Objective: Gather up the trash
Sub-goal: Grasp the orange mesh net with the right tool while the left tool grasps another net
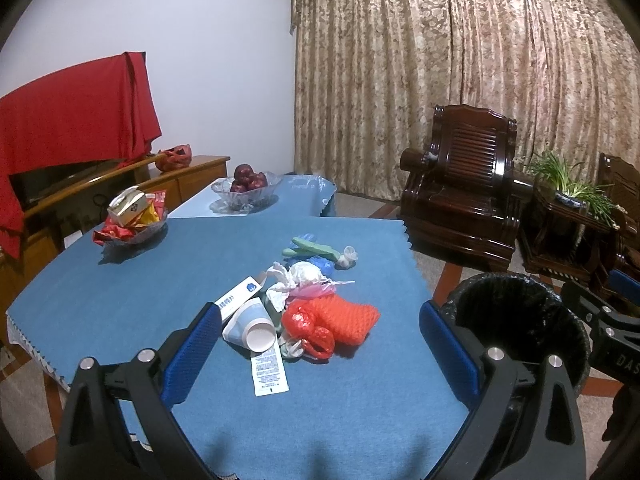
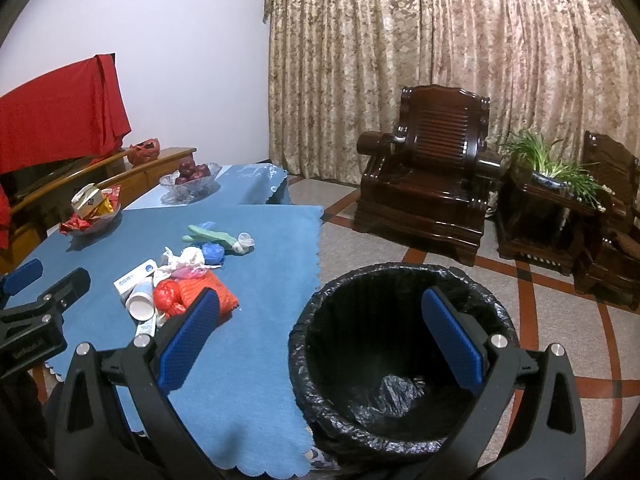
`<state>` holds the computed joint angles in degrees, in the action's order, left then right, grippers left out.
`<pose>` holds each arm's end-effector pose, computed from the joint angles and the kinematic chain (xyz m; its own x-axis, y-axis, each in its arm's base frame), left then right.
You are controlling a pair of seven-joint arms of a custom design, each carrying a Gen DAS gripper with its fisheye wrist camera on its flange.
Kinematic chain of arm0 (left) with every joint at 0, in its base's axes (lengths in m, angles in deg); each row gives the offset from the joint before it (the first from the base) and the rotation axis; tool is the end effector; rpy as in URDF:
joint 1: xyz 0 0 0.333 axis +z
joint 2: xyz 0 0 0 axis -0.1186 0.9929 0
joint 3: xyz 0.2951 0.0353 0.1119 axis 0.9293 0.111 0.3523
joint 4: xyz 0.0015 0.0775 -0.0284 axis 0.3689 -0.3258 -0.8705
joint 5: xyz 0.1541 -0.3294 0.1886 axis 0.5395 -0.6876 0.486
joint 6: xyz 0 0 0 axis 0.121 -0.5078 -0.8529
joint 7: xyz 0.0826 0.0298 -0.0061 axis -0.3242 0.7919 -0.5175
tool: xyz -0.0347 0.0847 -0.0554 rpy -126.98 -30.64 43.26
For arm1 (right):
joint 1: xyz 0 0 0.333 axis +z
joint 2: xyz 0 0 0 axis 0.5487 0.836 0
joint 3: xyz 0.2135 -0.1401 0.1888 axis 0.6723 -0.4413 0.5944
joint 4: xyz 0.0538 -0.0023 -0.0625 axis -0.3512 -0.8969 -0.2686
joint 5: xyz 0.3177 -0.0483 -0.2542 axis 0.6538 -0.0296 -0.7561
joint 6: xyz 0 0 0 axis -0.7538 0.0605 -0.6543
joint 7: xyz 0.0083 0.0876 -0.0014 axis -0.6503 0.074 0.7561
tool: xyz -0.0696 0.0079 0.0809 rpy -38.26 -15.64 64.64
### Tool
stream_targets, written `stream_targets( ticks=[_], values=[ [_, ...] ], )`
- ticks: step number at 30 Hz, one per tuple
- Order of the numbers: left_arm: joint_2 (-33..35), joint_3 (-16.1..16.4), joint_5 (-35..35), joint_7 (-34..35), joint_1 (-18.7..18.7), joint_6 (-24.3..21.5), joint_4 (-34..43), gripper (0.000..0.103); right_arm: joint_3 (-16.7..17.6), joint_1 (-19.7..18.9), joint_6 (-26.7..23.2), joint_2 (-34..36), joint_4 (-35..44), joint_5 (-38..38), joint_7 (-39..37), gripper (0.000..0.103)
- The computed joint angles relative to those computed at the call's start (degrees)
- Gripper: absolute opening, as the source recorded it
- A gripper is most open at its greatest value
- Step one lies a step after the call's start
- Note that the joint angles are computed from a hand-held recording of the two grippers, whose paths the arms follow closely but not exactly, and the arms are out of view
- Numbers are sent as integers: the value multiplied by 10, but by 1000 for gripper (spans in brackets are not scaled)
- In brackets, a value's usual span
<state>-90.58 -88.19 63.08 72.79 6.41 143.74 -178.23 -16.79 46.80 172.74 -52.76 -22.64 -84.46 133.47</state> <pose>0.5048 -0.1119 0.6250 0.2725 -0.9619 -0.0227 -0.4461 -0.1054 -0.8887 0.5911 0.1965 0.5914 0.2546 -0.9670 0.0016 -0.4494 -0.1198 -0.8853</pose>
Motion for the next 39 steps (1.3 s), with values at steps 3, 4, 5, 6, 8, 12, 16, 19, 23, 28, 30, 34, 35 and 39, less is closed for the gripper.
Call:
stream_targets(
  ticks=[3, 4, 5, 6, 8, 12, 16, 19, 23, 28, 30, 34, 35, 39],
  values=[
    [-1, -2, 17, -24, 17, 9, -7, 97, 9, 1, 5, 14, 10, 54, -53, 98],
    [0, -6, 31, -40, 28, 9, -8, 97, 13, 2, 7, 22, 17, 68, -68, 98],
    [0, -7, 44, -55, 37, 11, -10, 97, 19, 0, 1, 32, 29, 90, -88, 98],
    [2, -6, 58, -69, 46, 9, -13, 97, 28, -3, 1, 42, 37, 113, -112, 98],
    [2, 0, 78, -87, 55, 0, -20, 97, 43, -6, -1, 64, 58, 142, -146, 98],
    [14, 30, 95, -92, 56, 8, -34, 97, 74, -12, -13, 120, 113, 174, -197, 98],
    [38, 51, 97, -99, 58, 34, -40, 97, 96, -9, -35, 189, 186, 181, -228, 98],
    [59, 56, 109, -101, 54, 26, -32, 97, 102, 1, -64, 243, 248, 178, -237, 98],
    [87, 74, 127, -102, 39, 19, -18, 96, 92, 26, -114, 311, 330, 165, -237, 96],
    [114, 101, 122, -92, 17, 15, -2, 91, 90, 44, -185, 385, 427, 162, -260, 85],
    [125, 111, 114, -84, 9, 19, 4, 89, 86, 51, -212, 410, 463, 166, -265, 82],
    [142, 124, 102, -74, -2, 22, 15, 86, 88, 56, -257, 450, 522, 179, -289, 70],
    [147, 127, 98, -71, -5, 25, 18, 84, 93, 54, -274, 459, 537, 187, -302, 68],
    [160, 135, 83, -54, -17, 31, 25, 80, 103, 48, -297, 469, 553, 223, -337, 54]
  ],
)
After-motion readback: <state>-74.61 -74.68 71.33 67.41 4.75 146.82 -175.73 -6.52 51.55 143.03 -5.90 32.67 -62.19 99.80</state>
